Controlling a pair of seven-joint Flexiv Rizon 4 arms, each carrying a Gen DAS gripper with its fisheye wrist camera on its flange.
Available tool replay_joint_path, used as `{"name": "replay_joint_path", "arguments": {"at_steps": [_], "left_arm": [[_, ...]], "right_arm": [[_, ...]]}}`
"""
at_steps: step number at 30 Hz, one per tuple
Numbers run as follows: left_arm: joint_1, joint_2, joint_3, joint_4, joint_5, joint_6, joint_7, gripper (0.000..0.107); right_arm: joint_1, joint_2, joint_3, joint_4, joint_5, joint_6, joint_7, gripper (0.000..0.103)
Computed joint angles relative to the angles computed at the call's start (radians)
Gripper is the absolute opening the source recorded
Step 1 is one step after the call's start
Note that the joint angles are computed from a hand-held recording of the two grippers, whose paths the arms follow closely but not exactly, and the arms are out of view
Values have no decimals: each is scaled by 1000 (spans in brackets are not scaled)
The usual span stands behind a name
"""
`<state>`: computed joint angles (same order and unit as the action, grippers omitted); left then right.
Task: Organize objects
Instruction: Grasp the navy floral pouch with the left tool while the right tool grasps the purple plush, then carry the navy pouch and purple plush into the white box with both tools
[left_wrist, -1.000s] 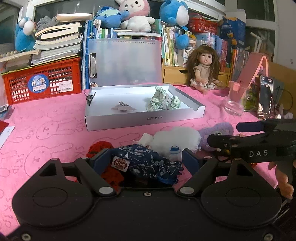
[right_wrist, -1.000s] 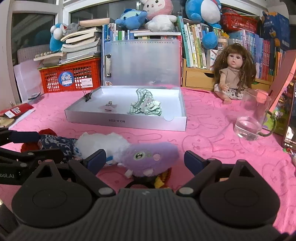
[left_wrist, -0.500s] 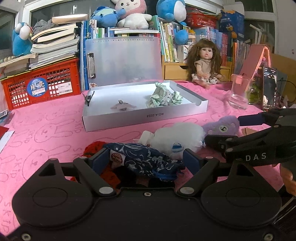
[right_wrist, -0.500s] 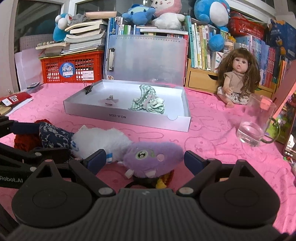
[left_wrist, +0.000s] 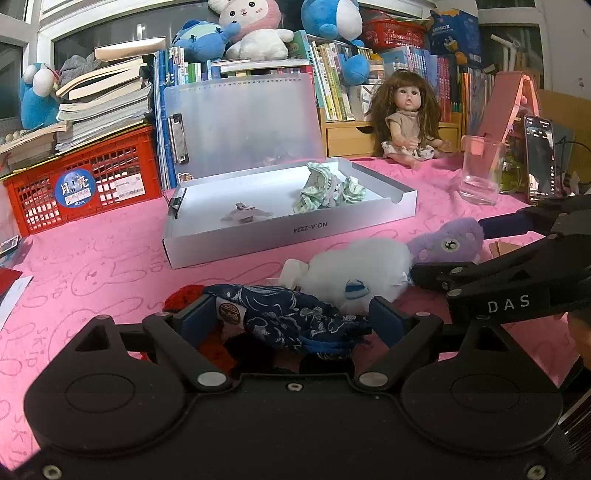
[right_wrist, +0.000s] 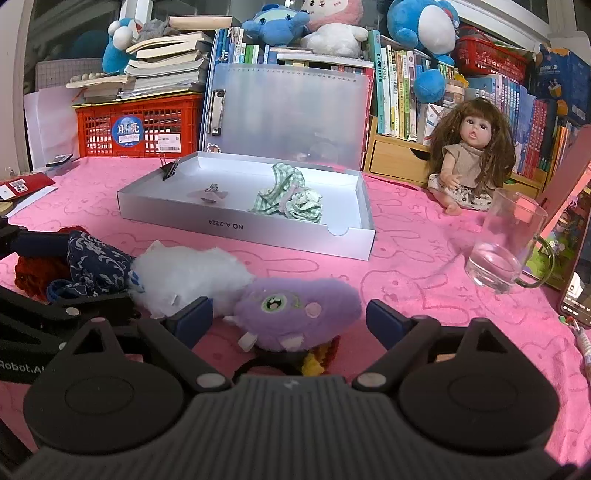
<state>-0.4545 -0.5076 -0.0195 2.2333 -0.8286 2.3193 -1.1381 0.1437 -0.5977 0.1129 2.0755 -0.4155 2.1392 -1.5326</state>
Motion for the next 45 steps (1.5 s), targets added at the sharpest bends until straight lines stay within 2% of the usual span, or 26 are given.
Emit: {"name": "replay_joint_path", "arguments": {"at_steps": [11, 12, 14, 16, 21, 24, 29, 37, 45], "left_arm": [[-1, -10, 3, -15, 4, -29, 19, 88], [2, -10, 1, -16, 10, -31, 9, 82], [38, 3, -16, -4, 69, -48, -48, 74], [57, 12, -19, 4, 112, -53, -102, 66], [54, 26, 1, 16, 138, -41, -167, 39], [48, 33, 9, 18, 120, -40, -181, 31], [43, 39, 16, 23, 94, -27, -193, 26], [41, 51, 13, 17, 65, 12, -180, 26], [64, 64, 5, -1, 36, -14, -180, 26]], "right_arm": [[-2, -8, 5, -17, -6, -18, 4, 90], [-8, -9, 10, -19, -12, -24, 10, 89], [-3, -6, 7, -20, -5, -40, 18, 77], [-17, -9, 20, -24, -13, -47, 33, 73], [-50, -12, 45, -26, -33, -37, 85, 69], [-38, -8, 32, -20, -28, -23, 87, 69], [-34, 0, 27, -15, -28, -5, 95, 68], [-16, 13, 15, -18, -8, 14, 105, 68], [-69, 7, 51, -59, -72, -12, 197, 68]]}}
